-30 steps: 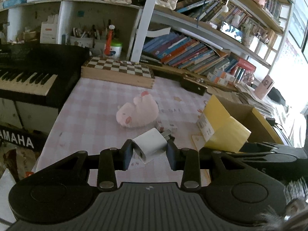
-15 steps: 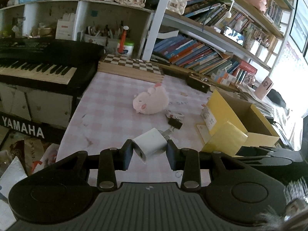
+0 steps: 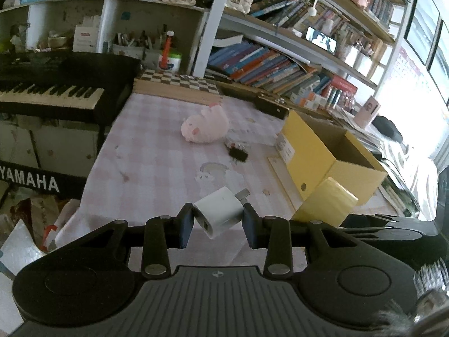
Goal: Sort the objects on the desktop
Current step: 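Carry the charger cube with the left tool while the right tool carries the tape roll to the box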
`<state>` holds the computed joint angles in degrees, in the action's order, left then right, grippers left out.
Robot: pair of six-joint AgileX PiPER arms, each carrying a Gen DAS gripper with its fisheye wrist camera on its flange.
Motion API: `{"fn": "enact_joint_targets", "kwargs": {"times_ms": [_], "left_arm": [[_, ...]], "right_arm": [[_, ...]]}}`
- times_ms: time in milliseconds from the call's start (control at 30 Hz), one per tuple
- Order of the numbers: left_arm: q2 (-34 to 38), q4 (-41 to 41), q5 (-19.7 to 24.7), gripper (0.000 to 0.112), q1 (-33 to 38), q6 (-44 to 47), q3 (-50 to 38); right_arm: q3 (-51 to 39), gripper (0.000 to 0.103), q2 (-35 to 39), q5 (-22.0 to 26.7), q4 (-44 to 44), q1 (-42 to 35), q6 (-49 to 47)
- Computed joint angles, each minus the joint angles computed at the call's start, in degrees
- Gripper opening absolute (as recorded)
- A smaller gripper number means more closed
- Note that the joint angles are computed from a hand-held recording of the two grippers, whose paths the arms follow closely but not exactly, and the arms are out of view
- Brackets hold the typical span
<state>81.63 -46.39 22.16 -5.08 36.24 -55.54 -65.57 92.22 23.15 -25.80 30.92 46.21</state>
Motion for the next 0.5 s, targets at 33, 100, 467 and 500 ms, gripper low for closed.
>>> {"fn": "enact_joint_targets", "kwargs": {"times_ms": [33,100,467,500], "left_arm": [[-0.4,-0.4,0.3,0.034,-0.1,0.6,0.6],[-0.9,-1.3,0.9,0.034,-0.4,2.0,1.3],[-0.2,-6.4,5.4,0.034,-4.1,10.7,1.6],[0.0,-6.6,5.6,0.034,-4.5,10.9,1.3]], "right_arm": [[1.1,0.097,-0.7,0.0,-1.0,0.3,1.5],[3.3,0.097,-2.1,0.3,-3.0,0.9,4.8],[13.6,0.097,-10.6,5.5,-15.9,3.3,26.5],[14.4,0.097,-11.3,6.1,-16.5,3.5,27.6]]}}
